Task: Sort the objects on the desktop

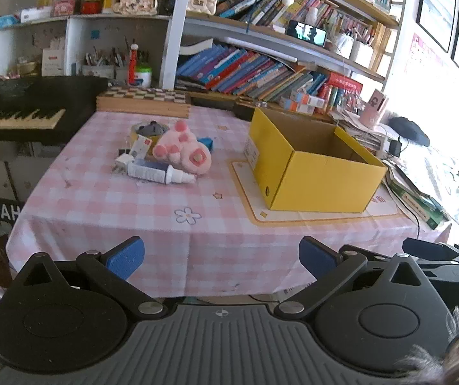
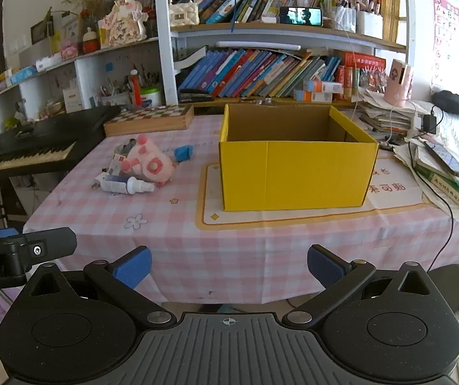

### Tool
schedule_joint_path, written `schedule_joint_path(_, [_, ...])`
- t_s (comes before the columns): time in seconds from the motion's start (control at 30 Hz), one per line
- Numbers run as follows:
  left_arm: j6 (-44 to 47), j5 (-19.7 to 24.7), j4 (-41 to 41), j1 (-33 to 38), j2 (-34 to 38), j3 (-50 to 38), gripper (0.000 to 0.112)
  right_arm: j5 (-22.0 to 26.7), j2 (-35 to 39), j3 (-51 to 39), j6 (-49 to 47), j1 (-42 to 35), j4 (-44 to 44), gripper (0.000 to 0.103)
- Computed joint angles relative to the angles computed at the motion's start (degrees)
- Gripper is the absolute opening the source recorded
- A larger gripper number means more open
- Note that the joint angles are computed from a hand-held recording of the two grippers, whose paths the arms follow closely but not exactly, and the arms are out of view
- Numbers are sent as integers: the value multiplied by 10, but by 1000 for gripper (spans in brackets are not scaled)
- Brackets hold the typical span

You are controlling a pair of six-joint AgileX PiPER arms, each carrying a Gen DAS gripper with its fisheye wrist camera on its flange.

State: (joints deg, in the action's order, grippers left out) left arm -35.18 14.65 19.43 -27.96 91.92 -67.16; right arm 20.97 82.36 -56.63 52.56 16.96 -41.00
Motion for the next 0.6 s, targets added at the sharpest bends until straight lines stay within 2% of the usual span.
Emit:
schedule_joint_path(0.07, [14,0,-14,1,1,-1,103,0,1,-1,-2,1,1,103])
schedule_joint_path(0.6, [-32,26,24,-1,10,-18,103,1,7,-12,-35,2,26,103])
